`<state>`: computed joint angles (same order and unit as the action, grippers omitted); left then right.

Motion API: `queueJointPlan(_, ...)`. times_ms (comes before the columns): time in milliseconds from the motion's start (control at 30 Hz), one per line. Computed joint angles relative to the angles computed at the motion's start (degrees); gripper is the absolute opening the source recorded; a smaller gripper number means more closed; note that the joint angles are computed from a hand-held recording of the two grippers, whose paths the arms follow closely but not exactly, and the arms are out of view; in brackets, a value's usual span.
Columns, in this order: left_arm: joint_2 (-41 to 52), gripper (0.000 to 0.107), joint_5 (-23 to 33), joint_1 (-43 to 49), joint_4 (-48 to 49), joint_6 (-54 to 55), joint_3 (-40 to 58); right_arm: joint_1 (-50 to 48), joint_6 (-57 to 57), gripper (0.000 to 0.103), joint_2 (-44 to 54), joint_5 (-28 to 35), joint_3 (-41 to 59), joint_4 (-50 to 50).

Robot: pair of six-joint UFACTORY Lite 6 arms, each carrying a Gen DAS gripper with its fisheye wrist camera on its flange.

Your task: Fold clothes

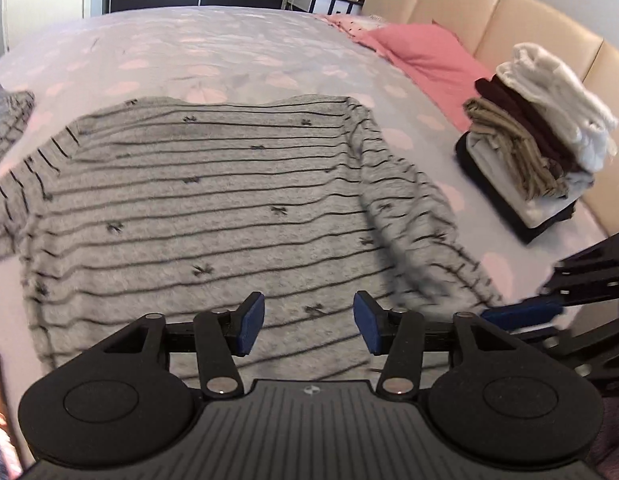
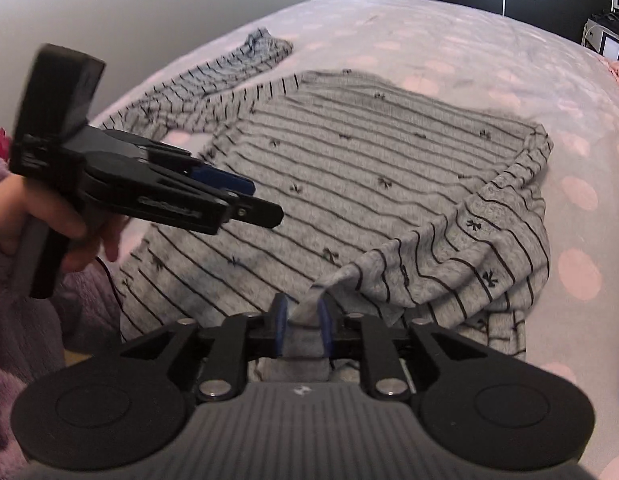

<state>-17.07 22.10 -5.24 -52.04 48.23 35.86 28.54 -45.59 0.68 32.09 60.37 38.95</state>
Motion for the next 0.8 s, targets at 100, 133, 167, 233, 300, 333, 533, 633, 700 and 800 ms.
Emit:
queueJointPlan(100,-0.6,0.053,-2.0,-2.7,-3.7,1.4,-2.1,-0.2,0.2,0.036,-0.8,-0.1,-1.6,-1.3)
queueJointPlan(133,-0.5,0.054,-2.9,-4.0,-3.4,0.3,-2.4,-0.2,0.3,0.037,-1.1,-0.1,-2.1,-1.8)
queueJointPlan(167,-0.3,0.054,-3.8,-5.4,-3.0,-0.8,-2.6,-0.3,0.9,0.041,-1.3,-0.1,-2.5,-2.7)
queueJointPlan(233,0.1,0.054,-5.8,-8.3,-1.4,-3.6,-3.0,-0.3,3.9,0.046,-2.3,-0.9,-4.1,-6.5)
queueJointPlan(300,1.0,0.054,-8.1,-11.4,3.0,-8.6,-2.9,1.4,11.7,0.048,-1.4,-3.4,-4.4,-14.6)
queueJointPlan(333,1.8,0.054,-8.8,-12.6,5.7,-11.5,-2.5,1.7,15.4,0.048,-1.4,-4.2,-4.9,-18.7)
queueJointPlan(533,6.6,0.056,-10.0,-16.3,8.4,-15.2,0.8,0.8,27.5,0.053,-0.3,-6.8,-5.8,-33.6)
queueJointPlan(633,8.8,0.059,-9.3,-16.9,-0.7,-6.3,2.2,-0.4,32.8,0.053,0.9,-7.7,-5.4,-39.5)
queueJointPlan(700,9.9,0.061,-8.0,-16.7,-8.9,1.9,2.8,-1.6,35.7,0.053,1.4,-8.0,-5.2,-42.9)
queueJointPlan(800,11.4,0.063,-7.4,-17.0,-13.8,6.4,3.9,-3.7,38.7,0.053,3.0,-8.7,-4.6,-45.6)
